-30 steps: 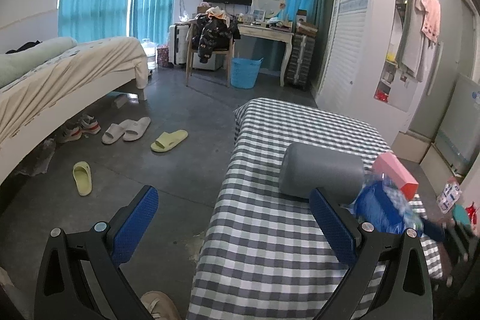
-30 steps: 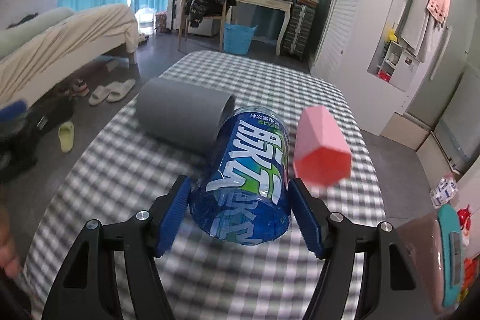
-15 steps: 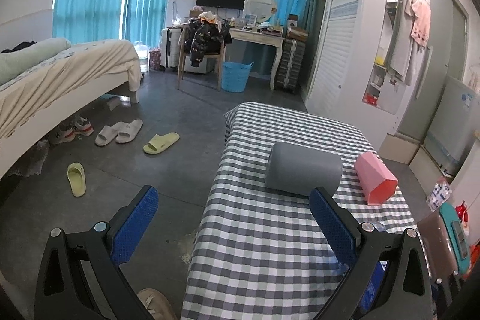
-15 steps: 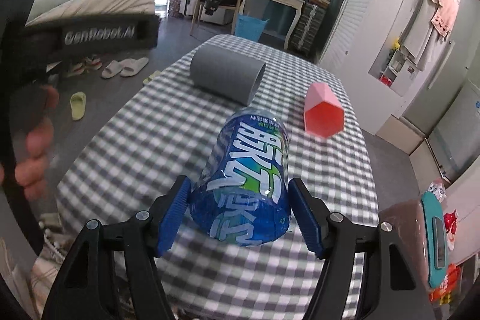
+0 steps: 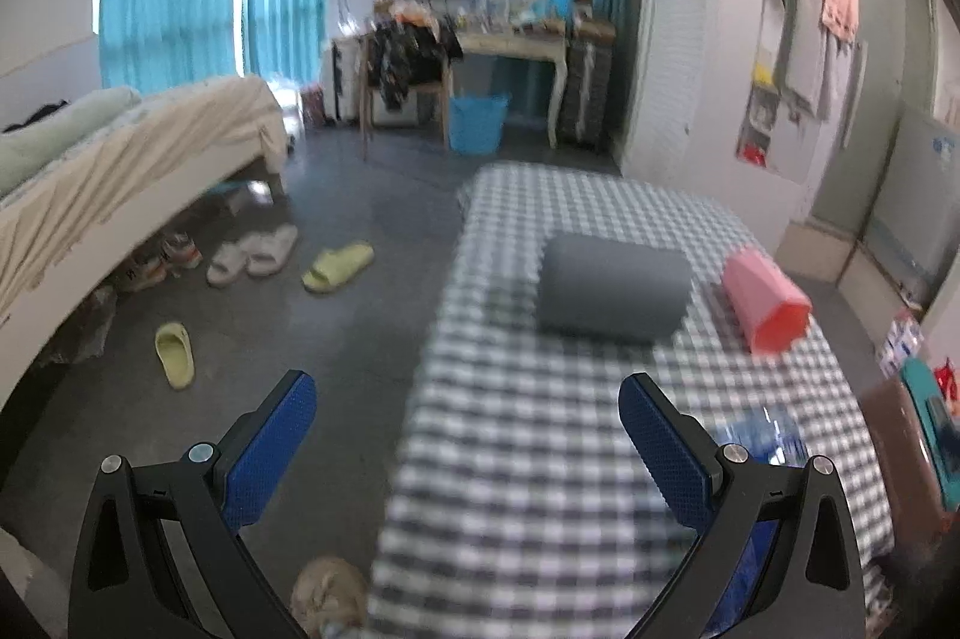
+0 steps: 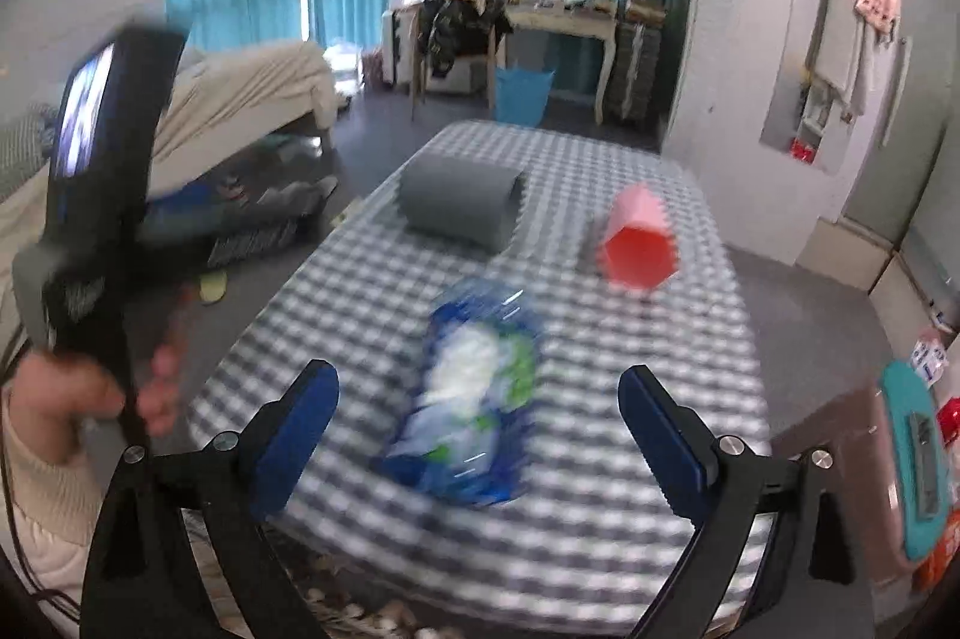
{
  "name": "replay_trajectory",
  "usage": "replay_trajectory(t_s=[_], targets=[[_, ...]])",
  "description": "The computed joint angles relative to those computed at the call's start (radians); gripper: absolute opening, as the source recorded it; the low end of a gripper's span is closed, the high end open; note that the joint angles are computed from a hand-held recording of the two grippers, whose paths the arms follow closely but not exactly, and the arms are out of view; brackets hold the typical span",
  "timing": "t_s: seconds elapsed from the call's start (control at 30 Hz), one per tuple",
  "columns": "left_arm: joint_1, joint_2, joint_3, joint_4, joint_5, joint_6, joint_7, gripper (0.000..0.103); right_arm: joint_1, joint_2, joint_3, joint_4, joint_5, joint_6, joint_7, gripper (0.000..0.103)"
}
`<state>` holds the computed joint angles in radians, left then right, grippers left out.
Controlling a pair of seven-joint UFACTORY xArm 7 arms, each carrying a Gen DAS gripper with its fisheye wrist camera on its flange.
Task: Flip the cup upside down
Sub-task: 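Lift the bottle with the right gripper while the left gripper closes on it, then raise the bottle with the left gripper and rotate it cap upward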
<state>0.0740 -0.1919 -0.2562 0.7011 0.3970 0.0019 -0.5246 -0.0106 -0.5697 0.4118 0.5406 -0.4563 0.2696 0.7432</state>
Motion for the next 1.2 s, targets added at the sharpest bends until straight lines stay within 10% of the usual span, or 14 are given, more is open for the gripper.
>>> replay_trajectory(t_s=[0.07,0.4,0.5,0.77,1.2], targets=[[-0.123,-0.014,0.085,-0.006,-0.103,0.062,0.099,0.103,-0.05,-0.005,-0.016,0.01,-0.037,-0.02,-0.021,0.095],[-0.196,-0.071,0.004,0.08,-0.109,0.233,0.079,0.103,-0.131,0.095,-0.112,0.124,-0.131,0.016,-0.13,0.095],[-0.192,-0.026,-0.055,0.138,-0.012,0.309,-0.014,0.103,-0.024,0.094,-0.251,0.064,-0.003,-0.055,-0.247,0.095],[-0.323,0.125,-0.021,0.255,0.017,0.448,-0.09,0.102,0.013,0.039,-0.347,-0.021,0.175,-0.104,-0.4,0.095],[-0.411,0.22,0.081,0.363,-0.108,0.571,0.005,0.092,0.001,0.032,-0.347,-0.039,0.348,-0.139,-0.521,0.095]])
